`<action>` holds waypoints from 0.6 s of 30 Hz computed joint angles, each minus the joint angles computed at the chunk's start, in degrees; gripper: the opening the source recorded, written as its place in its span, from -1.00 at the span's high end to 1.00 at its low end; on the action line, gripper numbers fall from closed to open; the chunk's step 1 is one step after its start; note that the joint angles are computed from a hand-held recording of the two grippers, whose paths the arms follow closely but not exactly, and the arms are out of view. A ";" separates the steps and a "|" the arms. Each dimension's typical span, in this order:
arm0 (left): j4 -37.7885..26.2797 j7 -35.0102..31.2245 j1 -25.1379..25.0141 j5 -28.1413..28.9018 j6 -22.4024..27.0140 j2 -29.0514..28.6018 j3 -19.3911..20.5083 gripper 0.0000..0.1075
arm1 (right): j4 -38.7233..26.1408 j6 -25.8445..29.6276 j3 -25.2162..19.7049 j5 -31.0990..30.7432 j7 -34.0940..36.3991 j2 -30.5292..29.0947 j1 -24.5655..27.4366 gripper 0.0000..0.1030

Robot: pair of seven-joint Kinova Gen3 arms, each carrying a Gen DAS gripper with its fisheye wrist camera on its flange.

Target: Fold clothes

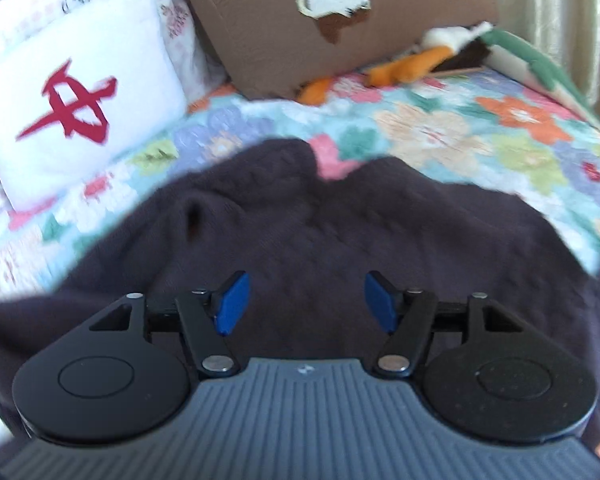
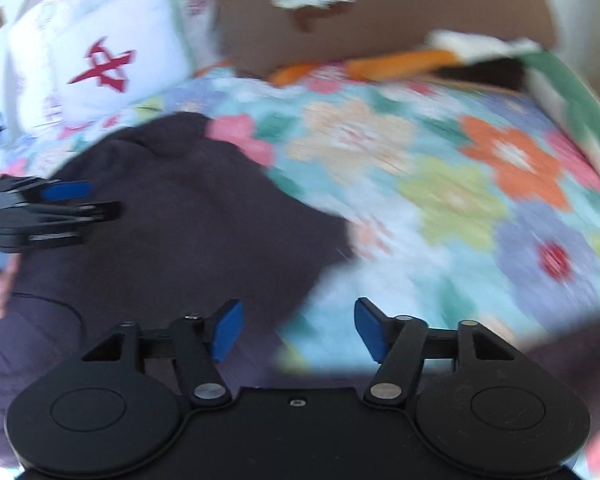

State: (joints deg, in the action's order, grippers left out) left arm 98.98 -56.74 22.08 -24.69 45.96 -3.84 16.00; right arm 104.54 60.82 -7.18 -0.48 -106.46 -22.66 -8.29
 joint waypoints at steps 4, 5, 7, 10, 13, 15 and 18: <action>-0.76 -5.67 1.63 7.22 1.70 -0.77 0.16 -0.19 | 4.20 2.70 4.94 -5.30 -0.16 -4.92 0.15 -0.32; -0.99 -6.46 2.05 8.46 1.59 -0.96 0.45 -0.19 | 4.75 3.15 5.08 -5.59 -0.43 -5.95 0.71 -0.32; -1.52 -8.10 2.94 11.07 1.01 -1.27 0.98 -0.19 | 5.54 4.09 4.79 -5.56 -1.24 -7.80 1.97 -0.32; -2.57 -10.92 4.47 14.39 -0.35 -0.96 1.97 -0.23 | 6.85 5.12 4.10 -4.90 -3.10 -9.63 4.03 -0.32; -4.50 -11.55 6.48 14.37 -0.15 0.81 3.64 -0.25 | 7.38 7.16 2.68 -3.14 -5.42 -10.22 6.23 -0.32; -5.55 -11.82 7.88 15.11 0.08 2.11 3.96 -0.25 | 8.11 7.65 1.90 -1.51 -6.68 -11.47 7.48 -0.32; -7.27 -10.40 10.02 15.20 1.06 4.33 3.96 -0.25 | 8.79 8.71 1.47 1.16 -9.35 -12.61 10.25 -0.33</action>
State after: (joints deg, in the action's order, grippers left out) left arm 91.71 -67.13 32.11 -9.50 47.01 0.48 19.96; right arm 113.33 69.54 -5.71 0.69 -115.80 -35.28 1.96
